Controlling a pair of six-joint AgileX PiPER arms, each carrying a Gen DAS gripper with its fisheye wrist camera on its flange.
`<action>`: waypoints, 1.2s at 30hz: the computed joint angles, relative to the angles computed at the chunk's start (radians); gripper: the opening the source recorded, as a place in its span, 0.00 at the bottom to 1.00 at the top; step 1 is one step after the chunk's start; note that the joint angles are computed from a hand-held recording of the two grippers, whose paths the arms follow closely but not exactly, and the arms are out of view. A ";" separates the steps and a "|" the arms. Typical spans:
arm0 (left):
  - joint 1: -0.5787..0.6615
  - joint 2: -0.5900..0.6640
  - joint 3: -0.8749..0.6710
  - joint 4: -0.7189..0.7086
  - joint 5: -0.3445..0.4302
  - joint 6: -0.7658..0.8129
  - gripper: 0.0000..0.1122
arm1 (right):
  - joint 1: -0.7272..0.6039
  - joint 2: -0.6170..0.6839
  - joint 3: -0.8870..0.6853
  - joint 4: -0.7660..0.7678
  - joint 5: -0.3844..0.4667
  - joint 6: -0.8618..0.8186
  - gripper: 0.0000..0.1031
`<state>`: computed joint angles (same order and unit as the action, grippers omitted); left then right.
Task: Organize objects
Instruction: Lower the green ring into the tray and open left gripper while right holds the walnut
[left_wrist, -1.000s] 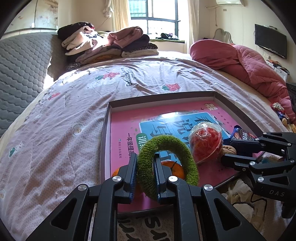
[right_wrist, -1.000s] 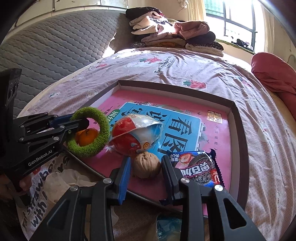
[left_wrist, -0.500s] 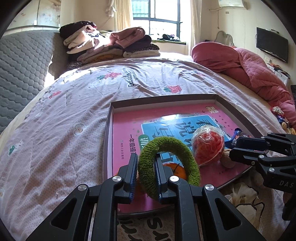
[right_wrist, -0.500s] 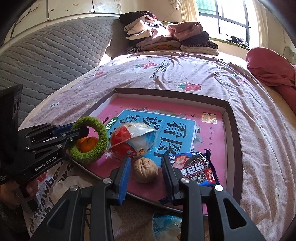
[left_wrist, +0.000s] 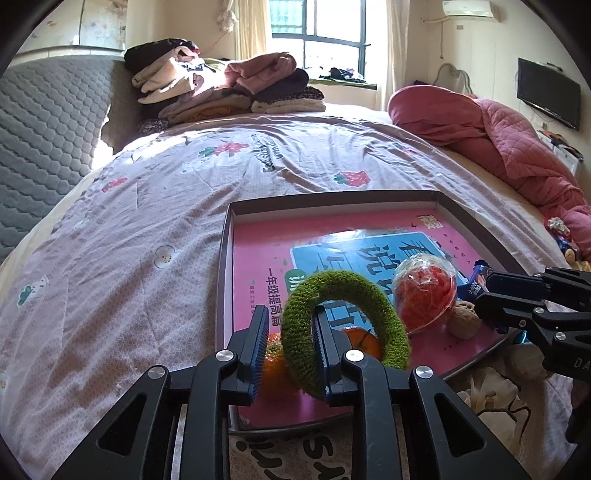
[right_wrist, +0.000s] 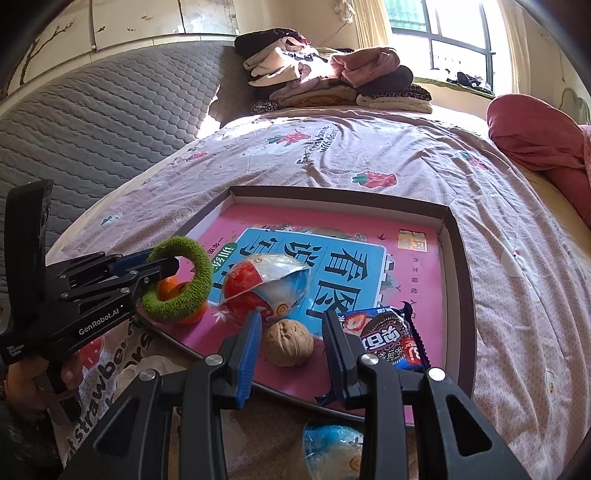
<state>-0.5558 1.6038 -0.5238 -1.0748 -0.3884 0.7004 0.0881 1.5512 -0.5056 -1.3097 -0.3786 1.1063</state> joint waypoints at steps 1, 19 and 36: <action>-0.001 0.002 -0.001 -0.002 0.001 0.004 0.22 | 0.001 -0.002 0.000 0.001 0.000 0.001 0.33; -0.003 0.001 -0.004 -0.015 0.004 0.017 0.36 | -0.001 -0.019 0.004 -0.024 -0.018 0.032 0.33; 0.005 -0.025 0.004 -0.020 0.016 0.017 0.47 | -0.016 -0.030 0.011 -0.024 -0.021 0.029 0.33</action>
<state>-0.5504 1.5787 -0.5202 -1.0949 -0.3728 0.7175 0.0725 1.5214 -0.4946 -1.3332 -0.3991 1.1355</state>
